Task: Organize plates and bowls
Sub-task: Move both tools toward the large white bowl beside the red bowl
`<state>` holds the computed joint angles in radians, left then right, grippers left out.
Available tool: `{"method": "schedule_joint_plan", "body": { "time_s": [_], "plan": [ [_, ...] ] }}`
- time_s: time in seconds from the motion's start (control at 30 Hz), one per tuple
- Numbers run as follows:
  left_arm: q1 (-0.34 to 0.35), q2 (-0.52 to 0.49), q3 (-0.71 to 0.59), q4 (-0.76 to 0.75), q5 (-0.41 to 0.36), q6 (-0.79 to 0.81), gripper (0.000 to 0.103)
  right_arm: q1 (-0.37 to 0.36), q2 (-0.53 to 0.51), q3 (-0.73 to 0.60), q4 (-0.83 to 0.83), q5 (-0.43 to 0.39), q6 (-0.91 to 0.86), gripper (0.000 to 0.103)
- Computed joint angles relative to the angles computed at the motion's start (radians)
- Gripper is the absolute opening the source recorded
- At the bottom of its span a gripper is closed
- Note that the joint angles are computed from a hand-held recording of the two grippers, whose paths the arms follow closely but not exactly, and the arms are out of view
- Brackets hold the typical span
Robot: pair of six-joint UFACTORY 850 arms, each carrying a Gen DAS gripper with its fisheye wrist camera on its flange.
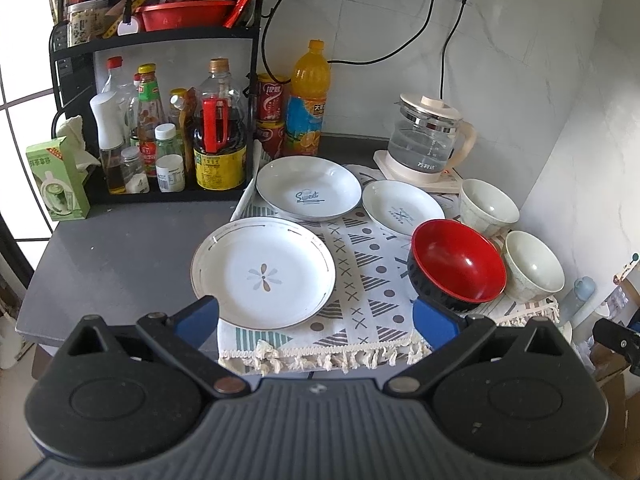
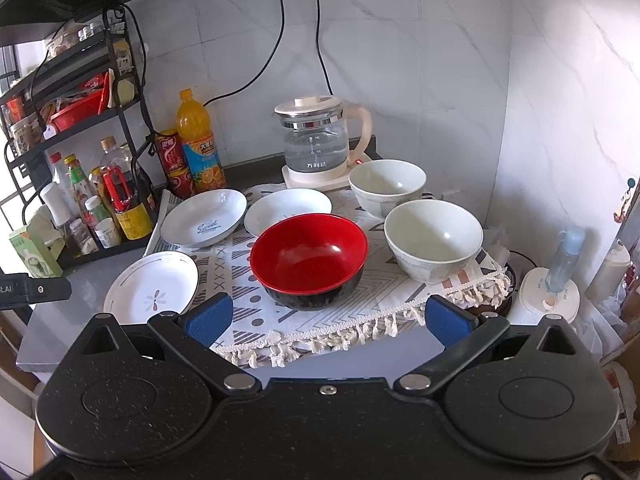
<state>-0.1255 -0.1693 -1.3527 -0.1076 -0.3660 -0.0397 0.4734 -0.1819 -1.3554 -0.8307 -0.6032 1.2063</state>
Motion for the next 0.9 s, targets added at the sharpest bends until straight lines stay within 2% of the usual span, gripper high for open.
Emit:
{"method": "schedule_joint_plan", "body": {
  "time_s": [0.07,0.1,0.2,0.47,0.63,0.9],
  "plan": [
    [-0.004,-0.005,-0.007,0.004,0.001,-0.003,0.102,-0.002,0.001,-0.002,0.004,-0.003,-0.010,0.103],
    [-0.006,-0.008,-0.012,0.003,0.001,-0.001,0.102,-0.002,0.006,0.011,-0.035,0.021,0.035,0.103],
    [-0.015,-0.019,-0.020,0.024,-0.001,-0.026,0.102,-0.015,0.009,0.016,-0.011,0.044,0.031,0.103],
    [-0.036,-0.046,-0.048,0.111,-0.022,-0.129,0.102,-0.041,0.011,0.013,0.046,0.039,-0.045,0.103],
    [-0.054,-0.080,-0.084,0.168,-0.036,-0.168,0.102,-0.062,0.010,0.025,-0.033,0.063,0.020,0.103],
    [-0.081,-0.188,-0.196,0.120,-0.068,-0.125,0.102,-0.105,-0.006,0.022,-0.011,0.098,0.003,0.103]
  ]
}}
